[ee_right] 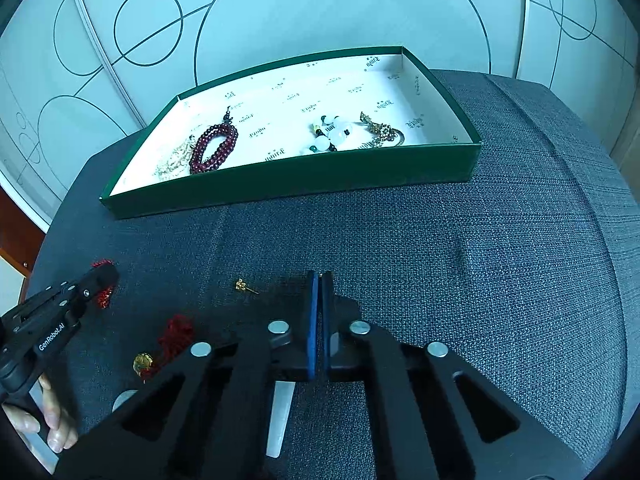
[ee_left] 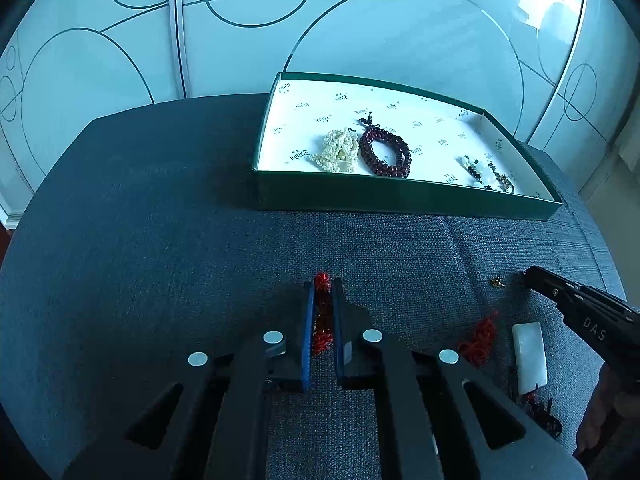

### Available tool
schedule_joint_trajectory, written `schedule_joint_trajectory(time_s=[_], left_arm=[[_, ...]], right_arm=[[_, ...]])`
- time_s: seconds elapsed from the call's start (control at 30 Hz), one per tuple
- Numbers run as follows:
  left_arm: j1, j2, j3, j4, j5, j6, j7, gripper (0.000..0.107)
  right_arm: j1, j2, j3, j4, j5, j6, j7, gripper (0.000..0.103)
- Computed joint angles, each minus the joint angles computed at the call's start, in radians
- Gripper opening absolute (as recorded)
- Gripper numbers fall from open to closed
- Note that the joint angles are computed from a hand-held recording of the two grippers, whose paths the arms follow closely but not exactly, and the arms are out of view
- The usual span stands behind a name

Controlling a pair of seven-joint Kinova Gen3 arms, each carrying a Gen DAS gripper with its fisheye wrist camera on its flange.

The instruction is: Organize jewelry

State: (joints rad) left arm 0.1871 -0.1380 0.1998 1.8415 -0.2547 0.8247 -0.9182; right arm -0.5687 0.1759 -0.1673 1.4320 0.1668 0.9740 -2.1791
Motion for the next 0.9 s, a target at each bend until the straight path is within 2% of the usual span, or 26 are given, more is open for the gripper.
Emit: schedule_joint_trajectory(time_s=[0.27, 0.9], left_arm=[[-0.005, -0.009, -0.011, 0.006, 0.021, -0.004, -0.014, 0.008], [-0.03, -0.063, 0.015, -0.004, 0.019, 0.002, -0.012, 0.008]], right_arm=[[0.005, -0.018, 0.0, 0.013, 0.001, -0.012, -0.001, 0.0], [0.008, -0.068, -0.017, 0.031, 0.03, -0.023, -0.018, 0.0]])
